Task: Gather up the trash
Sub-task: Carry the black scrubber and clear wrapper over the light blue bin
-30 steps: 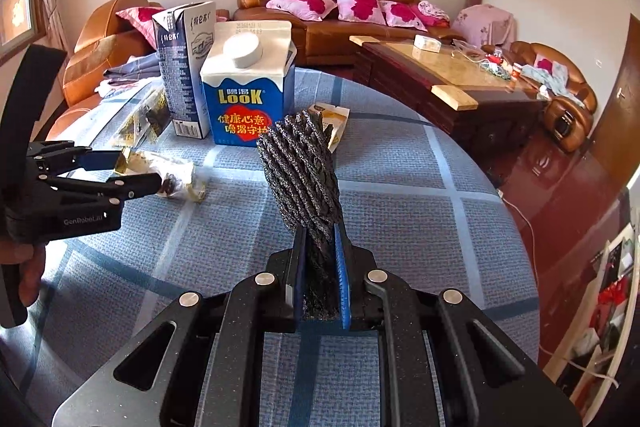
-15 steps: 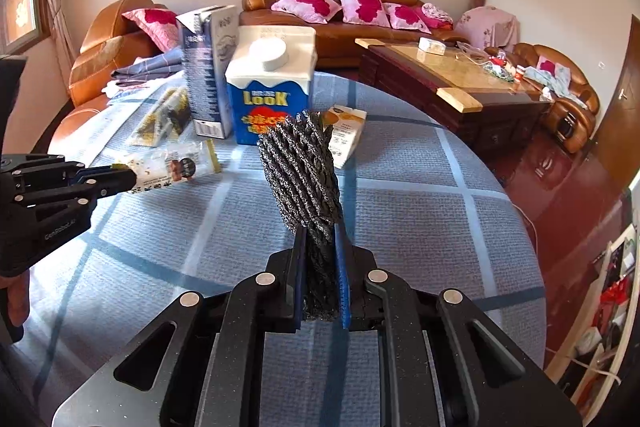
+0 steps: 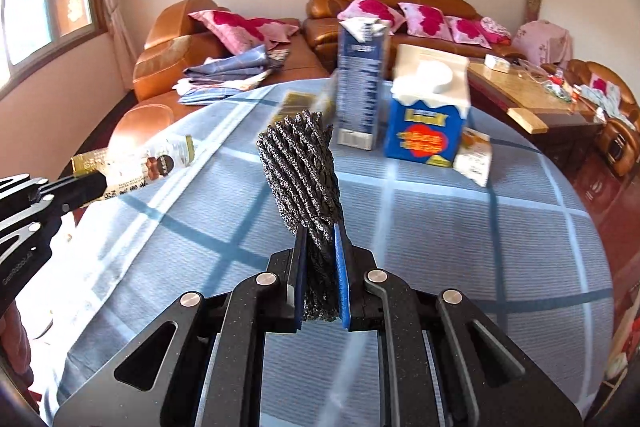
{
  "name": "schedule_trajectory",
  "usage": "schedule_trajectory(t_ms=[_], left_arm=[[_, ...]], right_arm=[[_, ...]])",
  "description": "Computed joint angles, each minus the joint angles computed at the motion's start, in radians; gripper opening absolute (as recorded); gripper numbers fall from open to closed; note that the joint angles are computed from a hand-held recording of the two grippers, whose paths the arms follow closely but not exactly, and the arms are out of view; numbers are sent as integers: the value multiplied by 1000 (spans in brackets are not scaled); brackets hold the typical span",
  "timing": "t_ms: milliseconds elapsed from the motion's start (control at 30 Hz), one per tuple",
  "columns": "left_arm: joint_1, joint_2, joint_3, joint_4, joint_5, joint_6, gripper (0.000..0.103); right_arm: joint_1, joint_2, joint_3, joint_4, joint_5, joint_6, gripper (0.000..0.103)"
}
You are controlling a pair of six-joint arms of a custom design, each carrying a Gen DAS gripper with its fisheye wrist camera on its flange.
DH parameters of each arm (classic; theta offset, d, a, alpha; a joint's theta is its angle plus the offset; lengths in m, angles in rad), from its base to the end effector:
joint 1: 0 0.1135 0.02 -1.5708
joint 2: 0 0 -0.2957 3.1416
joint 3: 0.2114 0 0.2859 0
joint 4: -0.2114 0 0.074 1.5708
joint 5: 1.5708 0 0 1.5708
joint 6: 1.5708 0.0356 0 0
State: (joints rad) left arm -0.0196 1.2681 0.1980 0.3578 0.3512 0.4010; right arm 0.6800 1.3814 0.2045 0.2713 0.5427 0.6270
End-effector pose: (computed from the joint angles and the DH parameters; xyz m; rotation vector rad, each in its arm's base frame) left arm 0.1997 -0.0162 0.1091 0.6430 2.1443 -0.1951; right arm 0.1605 0.1061 0.0866 0.1600 2.3046 -0.0250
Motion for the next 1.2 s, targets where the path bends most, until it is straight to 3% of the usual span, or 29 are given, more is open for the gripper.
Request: schedule_trajectory(t_ms=[467,867,1200], left_arm=[[333,-170,-96,-16,96,129,1],[610,-134,-100,-22,201,264,1],[752,-135,-91,-30,254,346,1]], right_arm=[[191,198,144,110,39,-19,13],[280,280,215,194,48,-147,13],[323,343,288,231,41,-233,13]])
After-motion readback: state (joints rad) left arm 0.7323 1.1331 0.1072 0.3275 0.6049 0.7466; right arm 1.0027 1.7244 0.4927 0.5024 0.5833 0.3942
